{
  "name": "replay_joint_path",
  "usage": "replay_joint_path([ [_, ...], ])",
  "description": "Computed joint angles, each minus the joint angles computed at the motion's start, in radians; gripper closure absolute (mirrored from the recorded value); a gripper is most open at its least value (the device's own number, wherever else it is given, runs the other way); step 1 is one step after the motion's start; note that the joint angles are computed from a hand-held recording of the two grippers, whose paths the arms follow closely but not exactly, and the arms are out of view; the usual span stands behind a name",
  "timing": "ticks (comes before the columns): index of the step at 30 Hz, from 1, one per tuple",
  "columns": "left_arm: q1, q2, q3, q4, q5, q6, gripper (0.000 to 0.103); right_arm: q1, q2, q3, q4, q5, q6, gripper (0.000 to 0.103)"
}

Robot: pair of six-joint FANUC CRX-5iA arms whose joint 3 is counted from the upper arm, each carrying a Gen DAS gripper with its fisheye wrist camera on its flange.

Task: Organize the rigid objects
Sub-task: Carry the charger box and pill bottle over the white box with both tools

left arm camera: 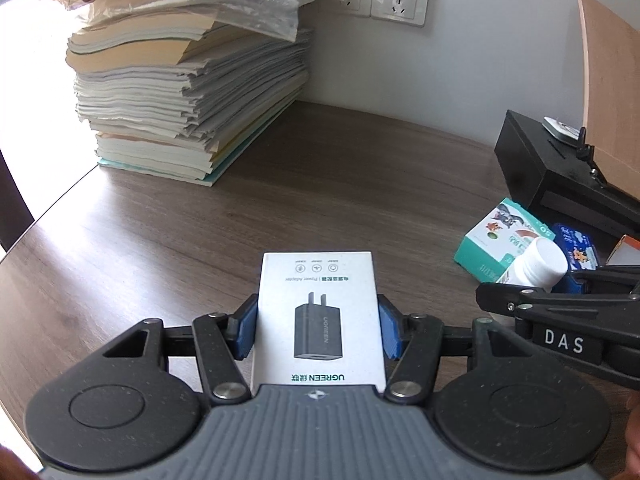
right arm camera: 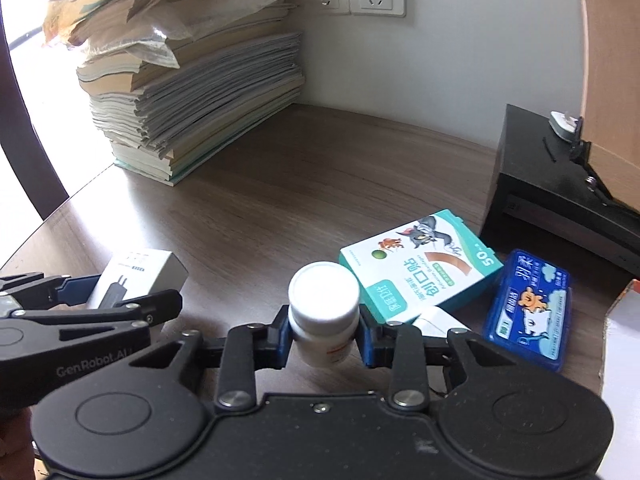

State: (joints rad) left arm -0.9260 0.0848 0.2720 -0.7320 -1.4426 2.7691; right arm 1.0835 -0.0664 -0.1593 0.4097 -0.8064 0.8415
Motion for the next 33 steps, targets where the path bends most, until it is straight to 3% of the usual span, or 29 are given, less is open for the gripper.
replay_joint_path([
  [10, -0.098, 0.104, 0.166, -0.032, 0.026, -0.054, 0.044, 0.008, -0.210, -0.135, 0.132, -0.118, -0.171, 0.063],
  [21, -0.171, 0.304, 0.419, 0.058, 0.117, -0.202, 0.044, 0.001, -0.489, -0.314, 0.276, -0.327, -0.353, 0.063],
  [27, -0.192, 0.427, 0.587, 0.096, 0.094, -0.256, 0.044, -0.037, -0.595, -0.351, 0.310, -0.415, -0.368, 0.063],
  [33, -0.215, 0.534, 0.757, 0.094, 0.030, -0.314, 0.044, -0.103, -0.649, -0.361, 0.292, -0.420, -0.335, 0.063],
])
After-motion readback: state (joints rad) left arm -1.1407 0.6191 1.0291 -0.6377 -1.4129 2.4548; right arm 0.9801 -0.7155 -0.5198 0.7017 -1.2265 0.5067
